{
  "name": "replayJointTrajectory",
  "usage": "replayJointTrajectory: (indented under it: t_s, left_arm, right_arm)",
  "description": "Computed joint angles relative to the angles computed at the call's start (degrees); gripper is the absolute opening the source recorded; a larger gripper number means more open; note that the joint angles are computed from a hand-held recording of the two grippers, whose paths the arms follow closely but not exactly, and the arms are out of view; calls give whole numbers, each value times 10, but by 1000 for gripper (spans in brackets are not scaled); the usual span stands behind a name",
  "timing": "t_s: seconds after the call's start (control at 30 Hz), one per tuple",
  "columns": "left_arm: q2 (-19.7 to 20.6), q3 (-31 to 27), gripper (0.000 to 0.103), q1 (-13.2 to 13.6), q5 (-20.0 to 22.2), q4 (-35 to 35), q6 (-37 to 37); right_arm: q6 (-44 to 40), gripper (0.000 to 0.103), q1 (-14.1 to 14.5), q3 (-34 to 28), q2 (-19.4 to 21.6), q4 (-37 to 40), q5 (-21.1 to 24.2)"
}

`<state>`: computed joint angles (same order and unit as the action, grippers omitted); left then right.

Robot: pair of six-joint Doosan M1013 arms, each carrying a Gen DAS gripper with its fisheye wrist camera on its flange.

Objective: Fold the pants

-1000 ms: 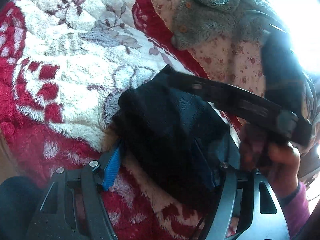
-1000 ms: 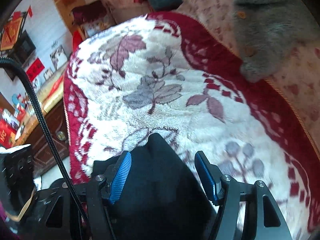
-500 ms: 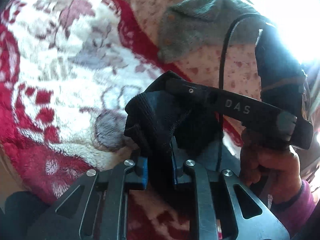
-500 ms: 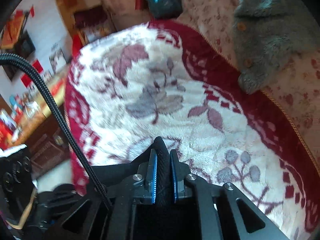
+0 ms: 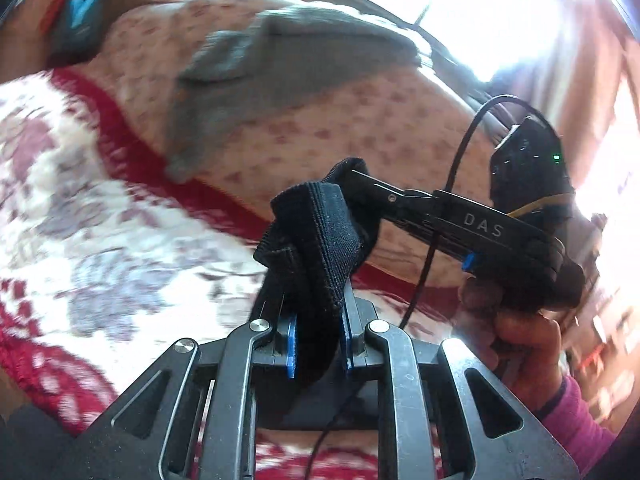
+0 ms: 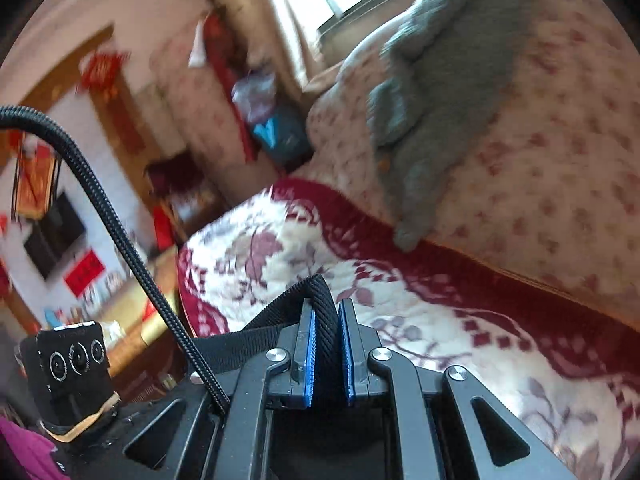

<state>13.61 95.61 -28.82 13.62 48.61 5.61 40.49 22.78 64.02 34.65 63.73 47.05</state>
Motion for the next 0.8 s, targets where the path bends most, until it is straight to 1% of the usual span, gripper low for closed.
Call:
replayJointTrajectory:
  t_s: [0.03,0.1,0.13,0.17,0.2,0.27,0.33,0.4,0.5,0.63,0.7,0.73,0.77,0.8]
  left_arm:
    - [3,-7,15,-6,0,-17,27]
    - [16,-27,15,-19,1,-76,111]
    - [26,-40,15,-27,3,-119,168]
    - [32,-48,15,-32,4,-146,202]
    - [41,-59,15,-37,7,-188,251]
    - [60,-85,15,-49,22,-283,357]
    - [80,-108,15,-57,41,-344,426]
    - [97,-126,15,-66,59,-375,465]
    - [129,-162,15,-77,99,-417,511]
    - [157,-189,15,-83,133,-446,544]
    - [165,-196,18,-80,144,-492,578]
    - [168,-198,23,-75,148,-549,621]
    - [168,-199,26,-73,152,-582,646]
    - [166,-199,28,-72,152,-598,661]
  right_arm:
    - [-8,10,-10,19,-10,21,-5]
    - [-23,10,-27,57,-31,54,-16]
    - [-30,10,-36,75,-40,67,-23]
    - [-36,10,-45,94,-49,78,-31]
    - [-39,10,-53,109,-56,88,-36]
    - [-39,10,-72,141,-69,104,-44]
    - [-38,10,-86,167,-79,109,-56]
    - [-34,10,-101,191,-86,117,-65]
    - [-23,10,-120,219,-88,124,-74]
    - [5,10,-134,240,-82,110,-91]
    - [20,10,-139,242,-76,102,-88]
    - [38,10,-140,248,-77,93,-103]
    - [44,11,-141,253,-79,92,-110]
    - [53,13,-144,255,-79,89,-111]
